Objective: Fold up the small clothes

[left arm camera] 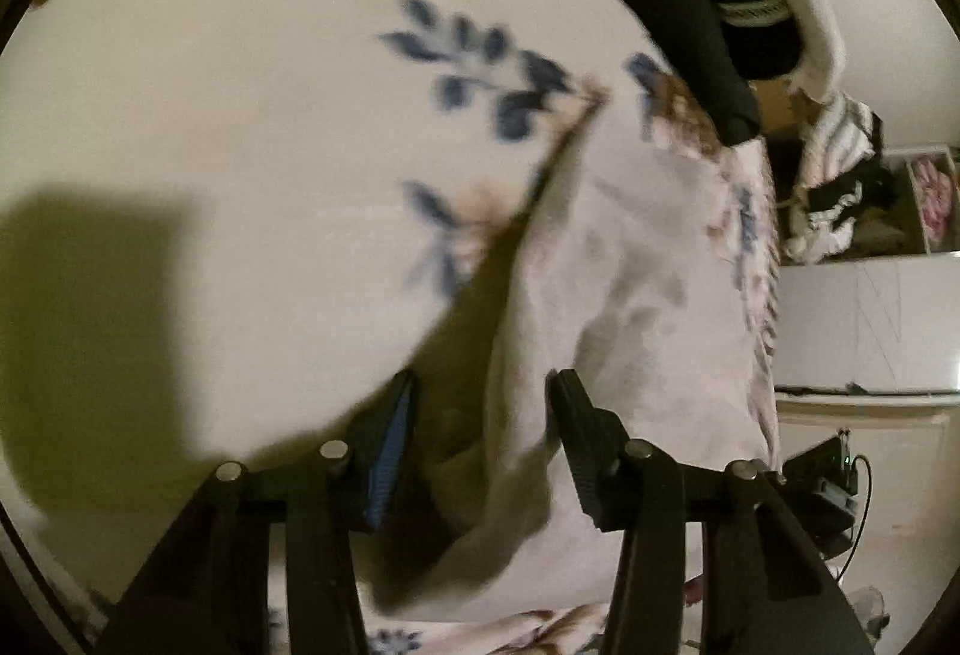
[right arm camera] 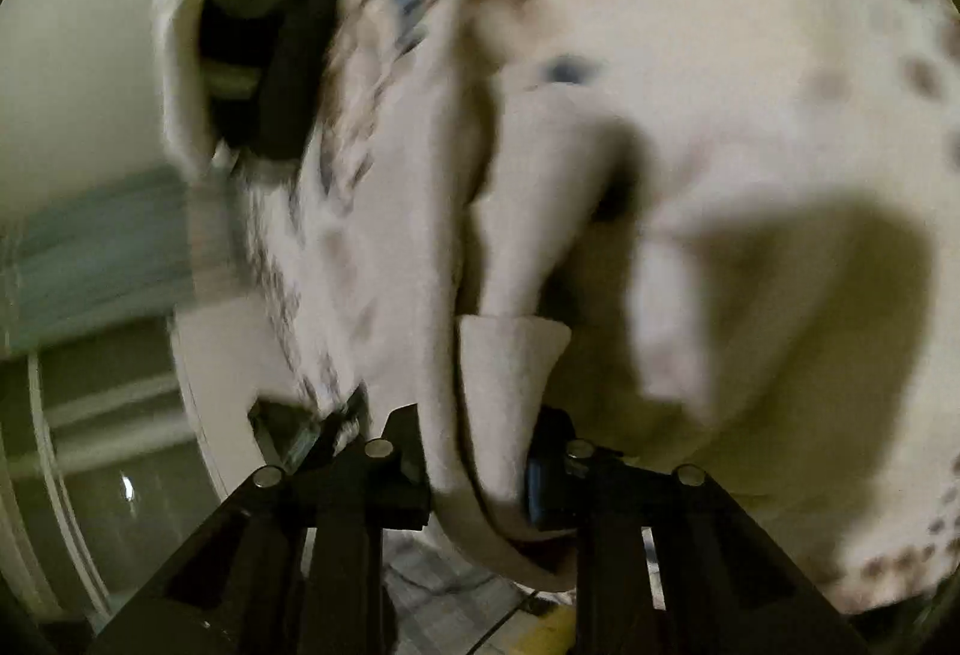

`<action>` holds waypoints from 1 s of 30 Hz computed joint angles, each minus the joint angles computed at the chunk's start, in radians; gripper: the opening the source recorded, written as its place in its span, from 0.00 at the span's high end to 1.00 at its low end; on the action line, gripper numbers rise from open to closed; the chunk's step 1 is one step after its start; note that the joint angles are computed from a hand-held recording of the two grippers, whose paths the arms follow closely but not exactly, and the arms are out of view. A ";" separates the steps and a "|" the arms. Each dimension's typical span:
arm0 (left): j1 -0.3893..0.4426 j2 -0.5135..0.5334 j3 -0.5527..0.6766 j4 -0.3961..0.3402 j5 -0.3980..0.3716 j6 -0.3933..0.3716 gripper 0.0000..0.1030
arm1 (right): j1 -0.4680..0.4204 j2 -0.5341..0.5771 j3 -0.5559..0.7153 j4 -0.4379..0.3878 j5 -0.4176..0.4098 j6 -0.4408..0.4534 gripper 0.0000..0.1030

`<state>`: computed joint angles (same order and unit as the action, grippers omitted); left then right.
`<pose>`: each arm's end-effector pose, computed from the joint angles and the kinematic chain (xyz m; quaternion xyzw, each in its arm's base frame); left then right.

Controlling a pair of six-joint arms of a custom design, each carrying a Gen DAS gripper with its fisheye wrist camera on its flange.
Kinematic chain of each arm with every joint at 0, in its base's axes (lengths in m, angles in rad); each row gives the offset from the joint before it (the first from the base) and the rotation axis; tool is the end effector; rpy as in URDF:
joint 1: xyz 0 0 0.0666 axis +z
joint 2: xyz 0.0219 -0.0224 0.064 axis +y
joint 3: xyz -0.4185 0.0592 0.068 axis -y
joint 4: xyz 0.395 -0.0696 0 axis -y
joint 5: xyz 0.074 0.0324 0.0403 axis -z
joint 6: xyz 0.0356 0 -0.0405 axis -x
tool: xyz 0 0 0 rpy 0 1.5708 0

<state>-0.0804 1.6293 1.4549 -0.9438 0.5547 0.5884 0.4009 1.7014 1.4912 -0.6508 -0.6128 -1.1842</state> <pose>0.5454 -0.0632 0.3820 -0.1760 0.9226 -0.3229 0.1163 0.5420 0.2515 0.3759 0.2444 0.8663 0.4345 0.0312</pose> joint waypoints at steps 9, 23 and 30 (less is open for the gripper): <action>-0.017 -0.064 0.007 -0.043 -0.045 0.052 0.52 | 0.008 -0.021 0.049 -0.242 0.149 0.076 0.42; -0.138 -0.149 -0.339 0.469 0.099 0.659 0.30 | 0.126 -0.119 -0.250 0.196 0.191 -0.333 0.34; -0.142 -0.143 -0.326 0.525 0.022 0.741 0.29 | 0.149 -0.106 -0.263 0.348 0.386 -0.400 0.34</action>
